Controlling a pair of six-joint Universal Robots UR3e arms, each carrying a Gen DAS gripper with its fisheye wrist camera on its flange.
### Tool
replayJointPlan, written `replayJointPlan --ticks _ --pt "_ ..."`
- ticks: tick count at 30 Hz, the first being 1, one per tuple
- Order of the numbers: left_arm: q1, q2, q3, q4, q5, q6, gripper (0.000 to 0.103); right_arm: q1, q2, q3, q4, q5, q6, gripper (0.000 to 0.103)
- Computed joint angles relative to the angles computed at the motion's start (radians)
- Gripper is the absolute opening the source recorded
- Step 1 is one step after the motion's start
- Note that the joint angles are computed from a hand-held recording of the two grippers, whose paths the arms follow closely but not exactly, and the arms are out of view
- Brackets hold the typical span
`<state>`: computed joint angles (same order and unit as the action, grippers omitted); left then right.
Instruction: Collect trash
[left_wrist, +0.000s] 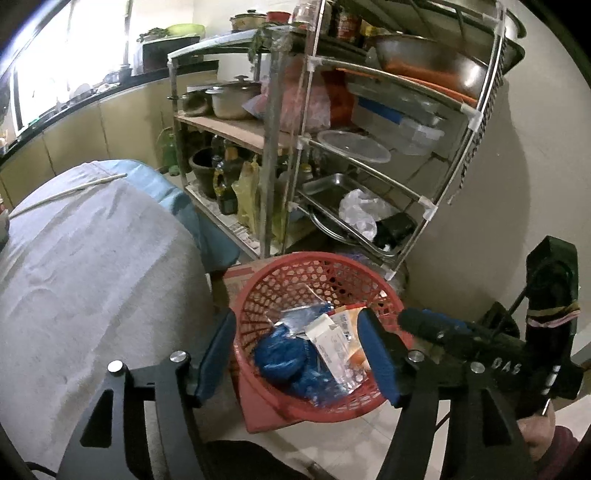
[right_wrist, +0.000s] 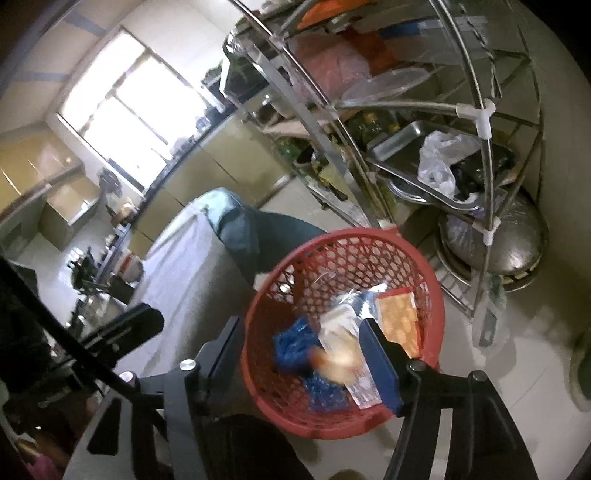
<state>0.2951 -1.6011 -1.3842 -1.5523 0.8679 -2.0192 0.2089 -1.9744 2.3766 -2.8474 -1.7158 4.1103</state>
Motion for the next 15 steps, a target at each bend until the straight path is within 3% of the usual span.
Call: replayJointPlan --ticks 7,15 --pt "0.096 0.061 -0.048 0.113 0.005 -0.025 0.077 0.075 0.053 -0.090 0.030 -0.074 -0.009 0.068" --pt "0.276 0.130 -0.113 0.249 -0.001 -0.028 0.078 0.229 0.281 -0.355 0.100 -0.142 -0.043 0.068"
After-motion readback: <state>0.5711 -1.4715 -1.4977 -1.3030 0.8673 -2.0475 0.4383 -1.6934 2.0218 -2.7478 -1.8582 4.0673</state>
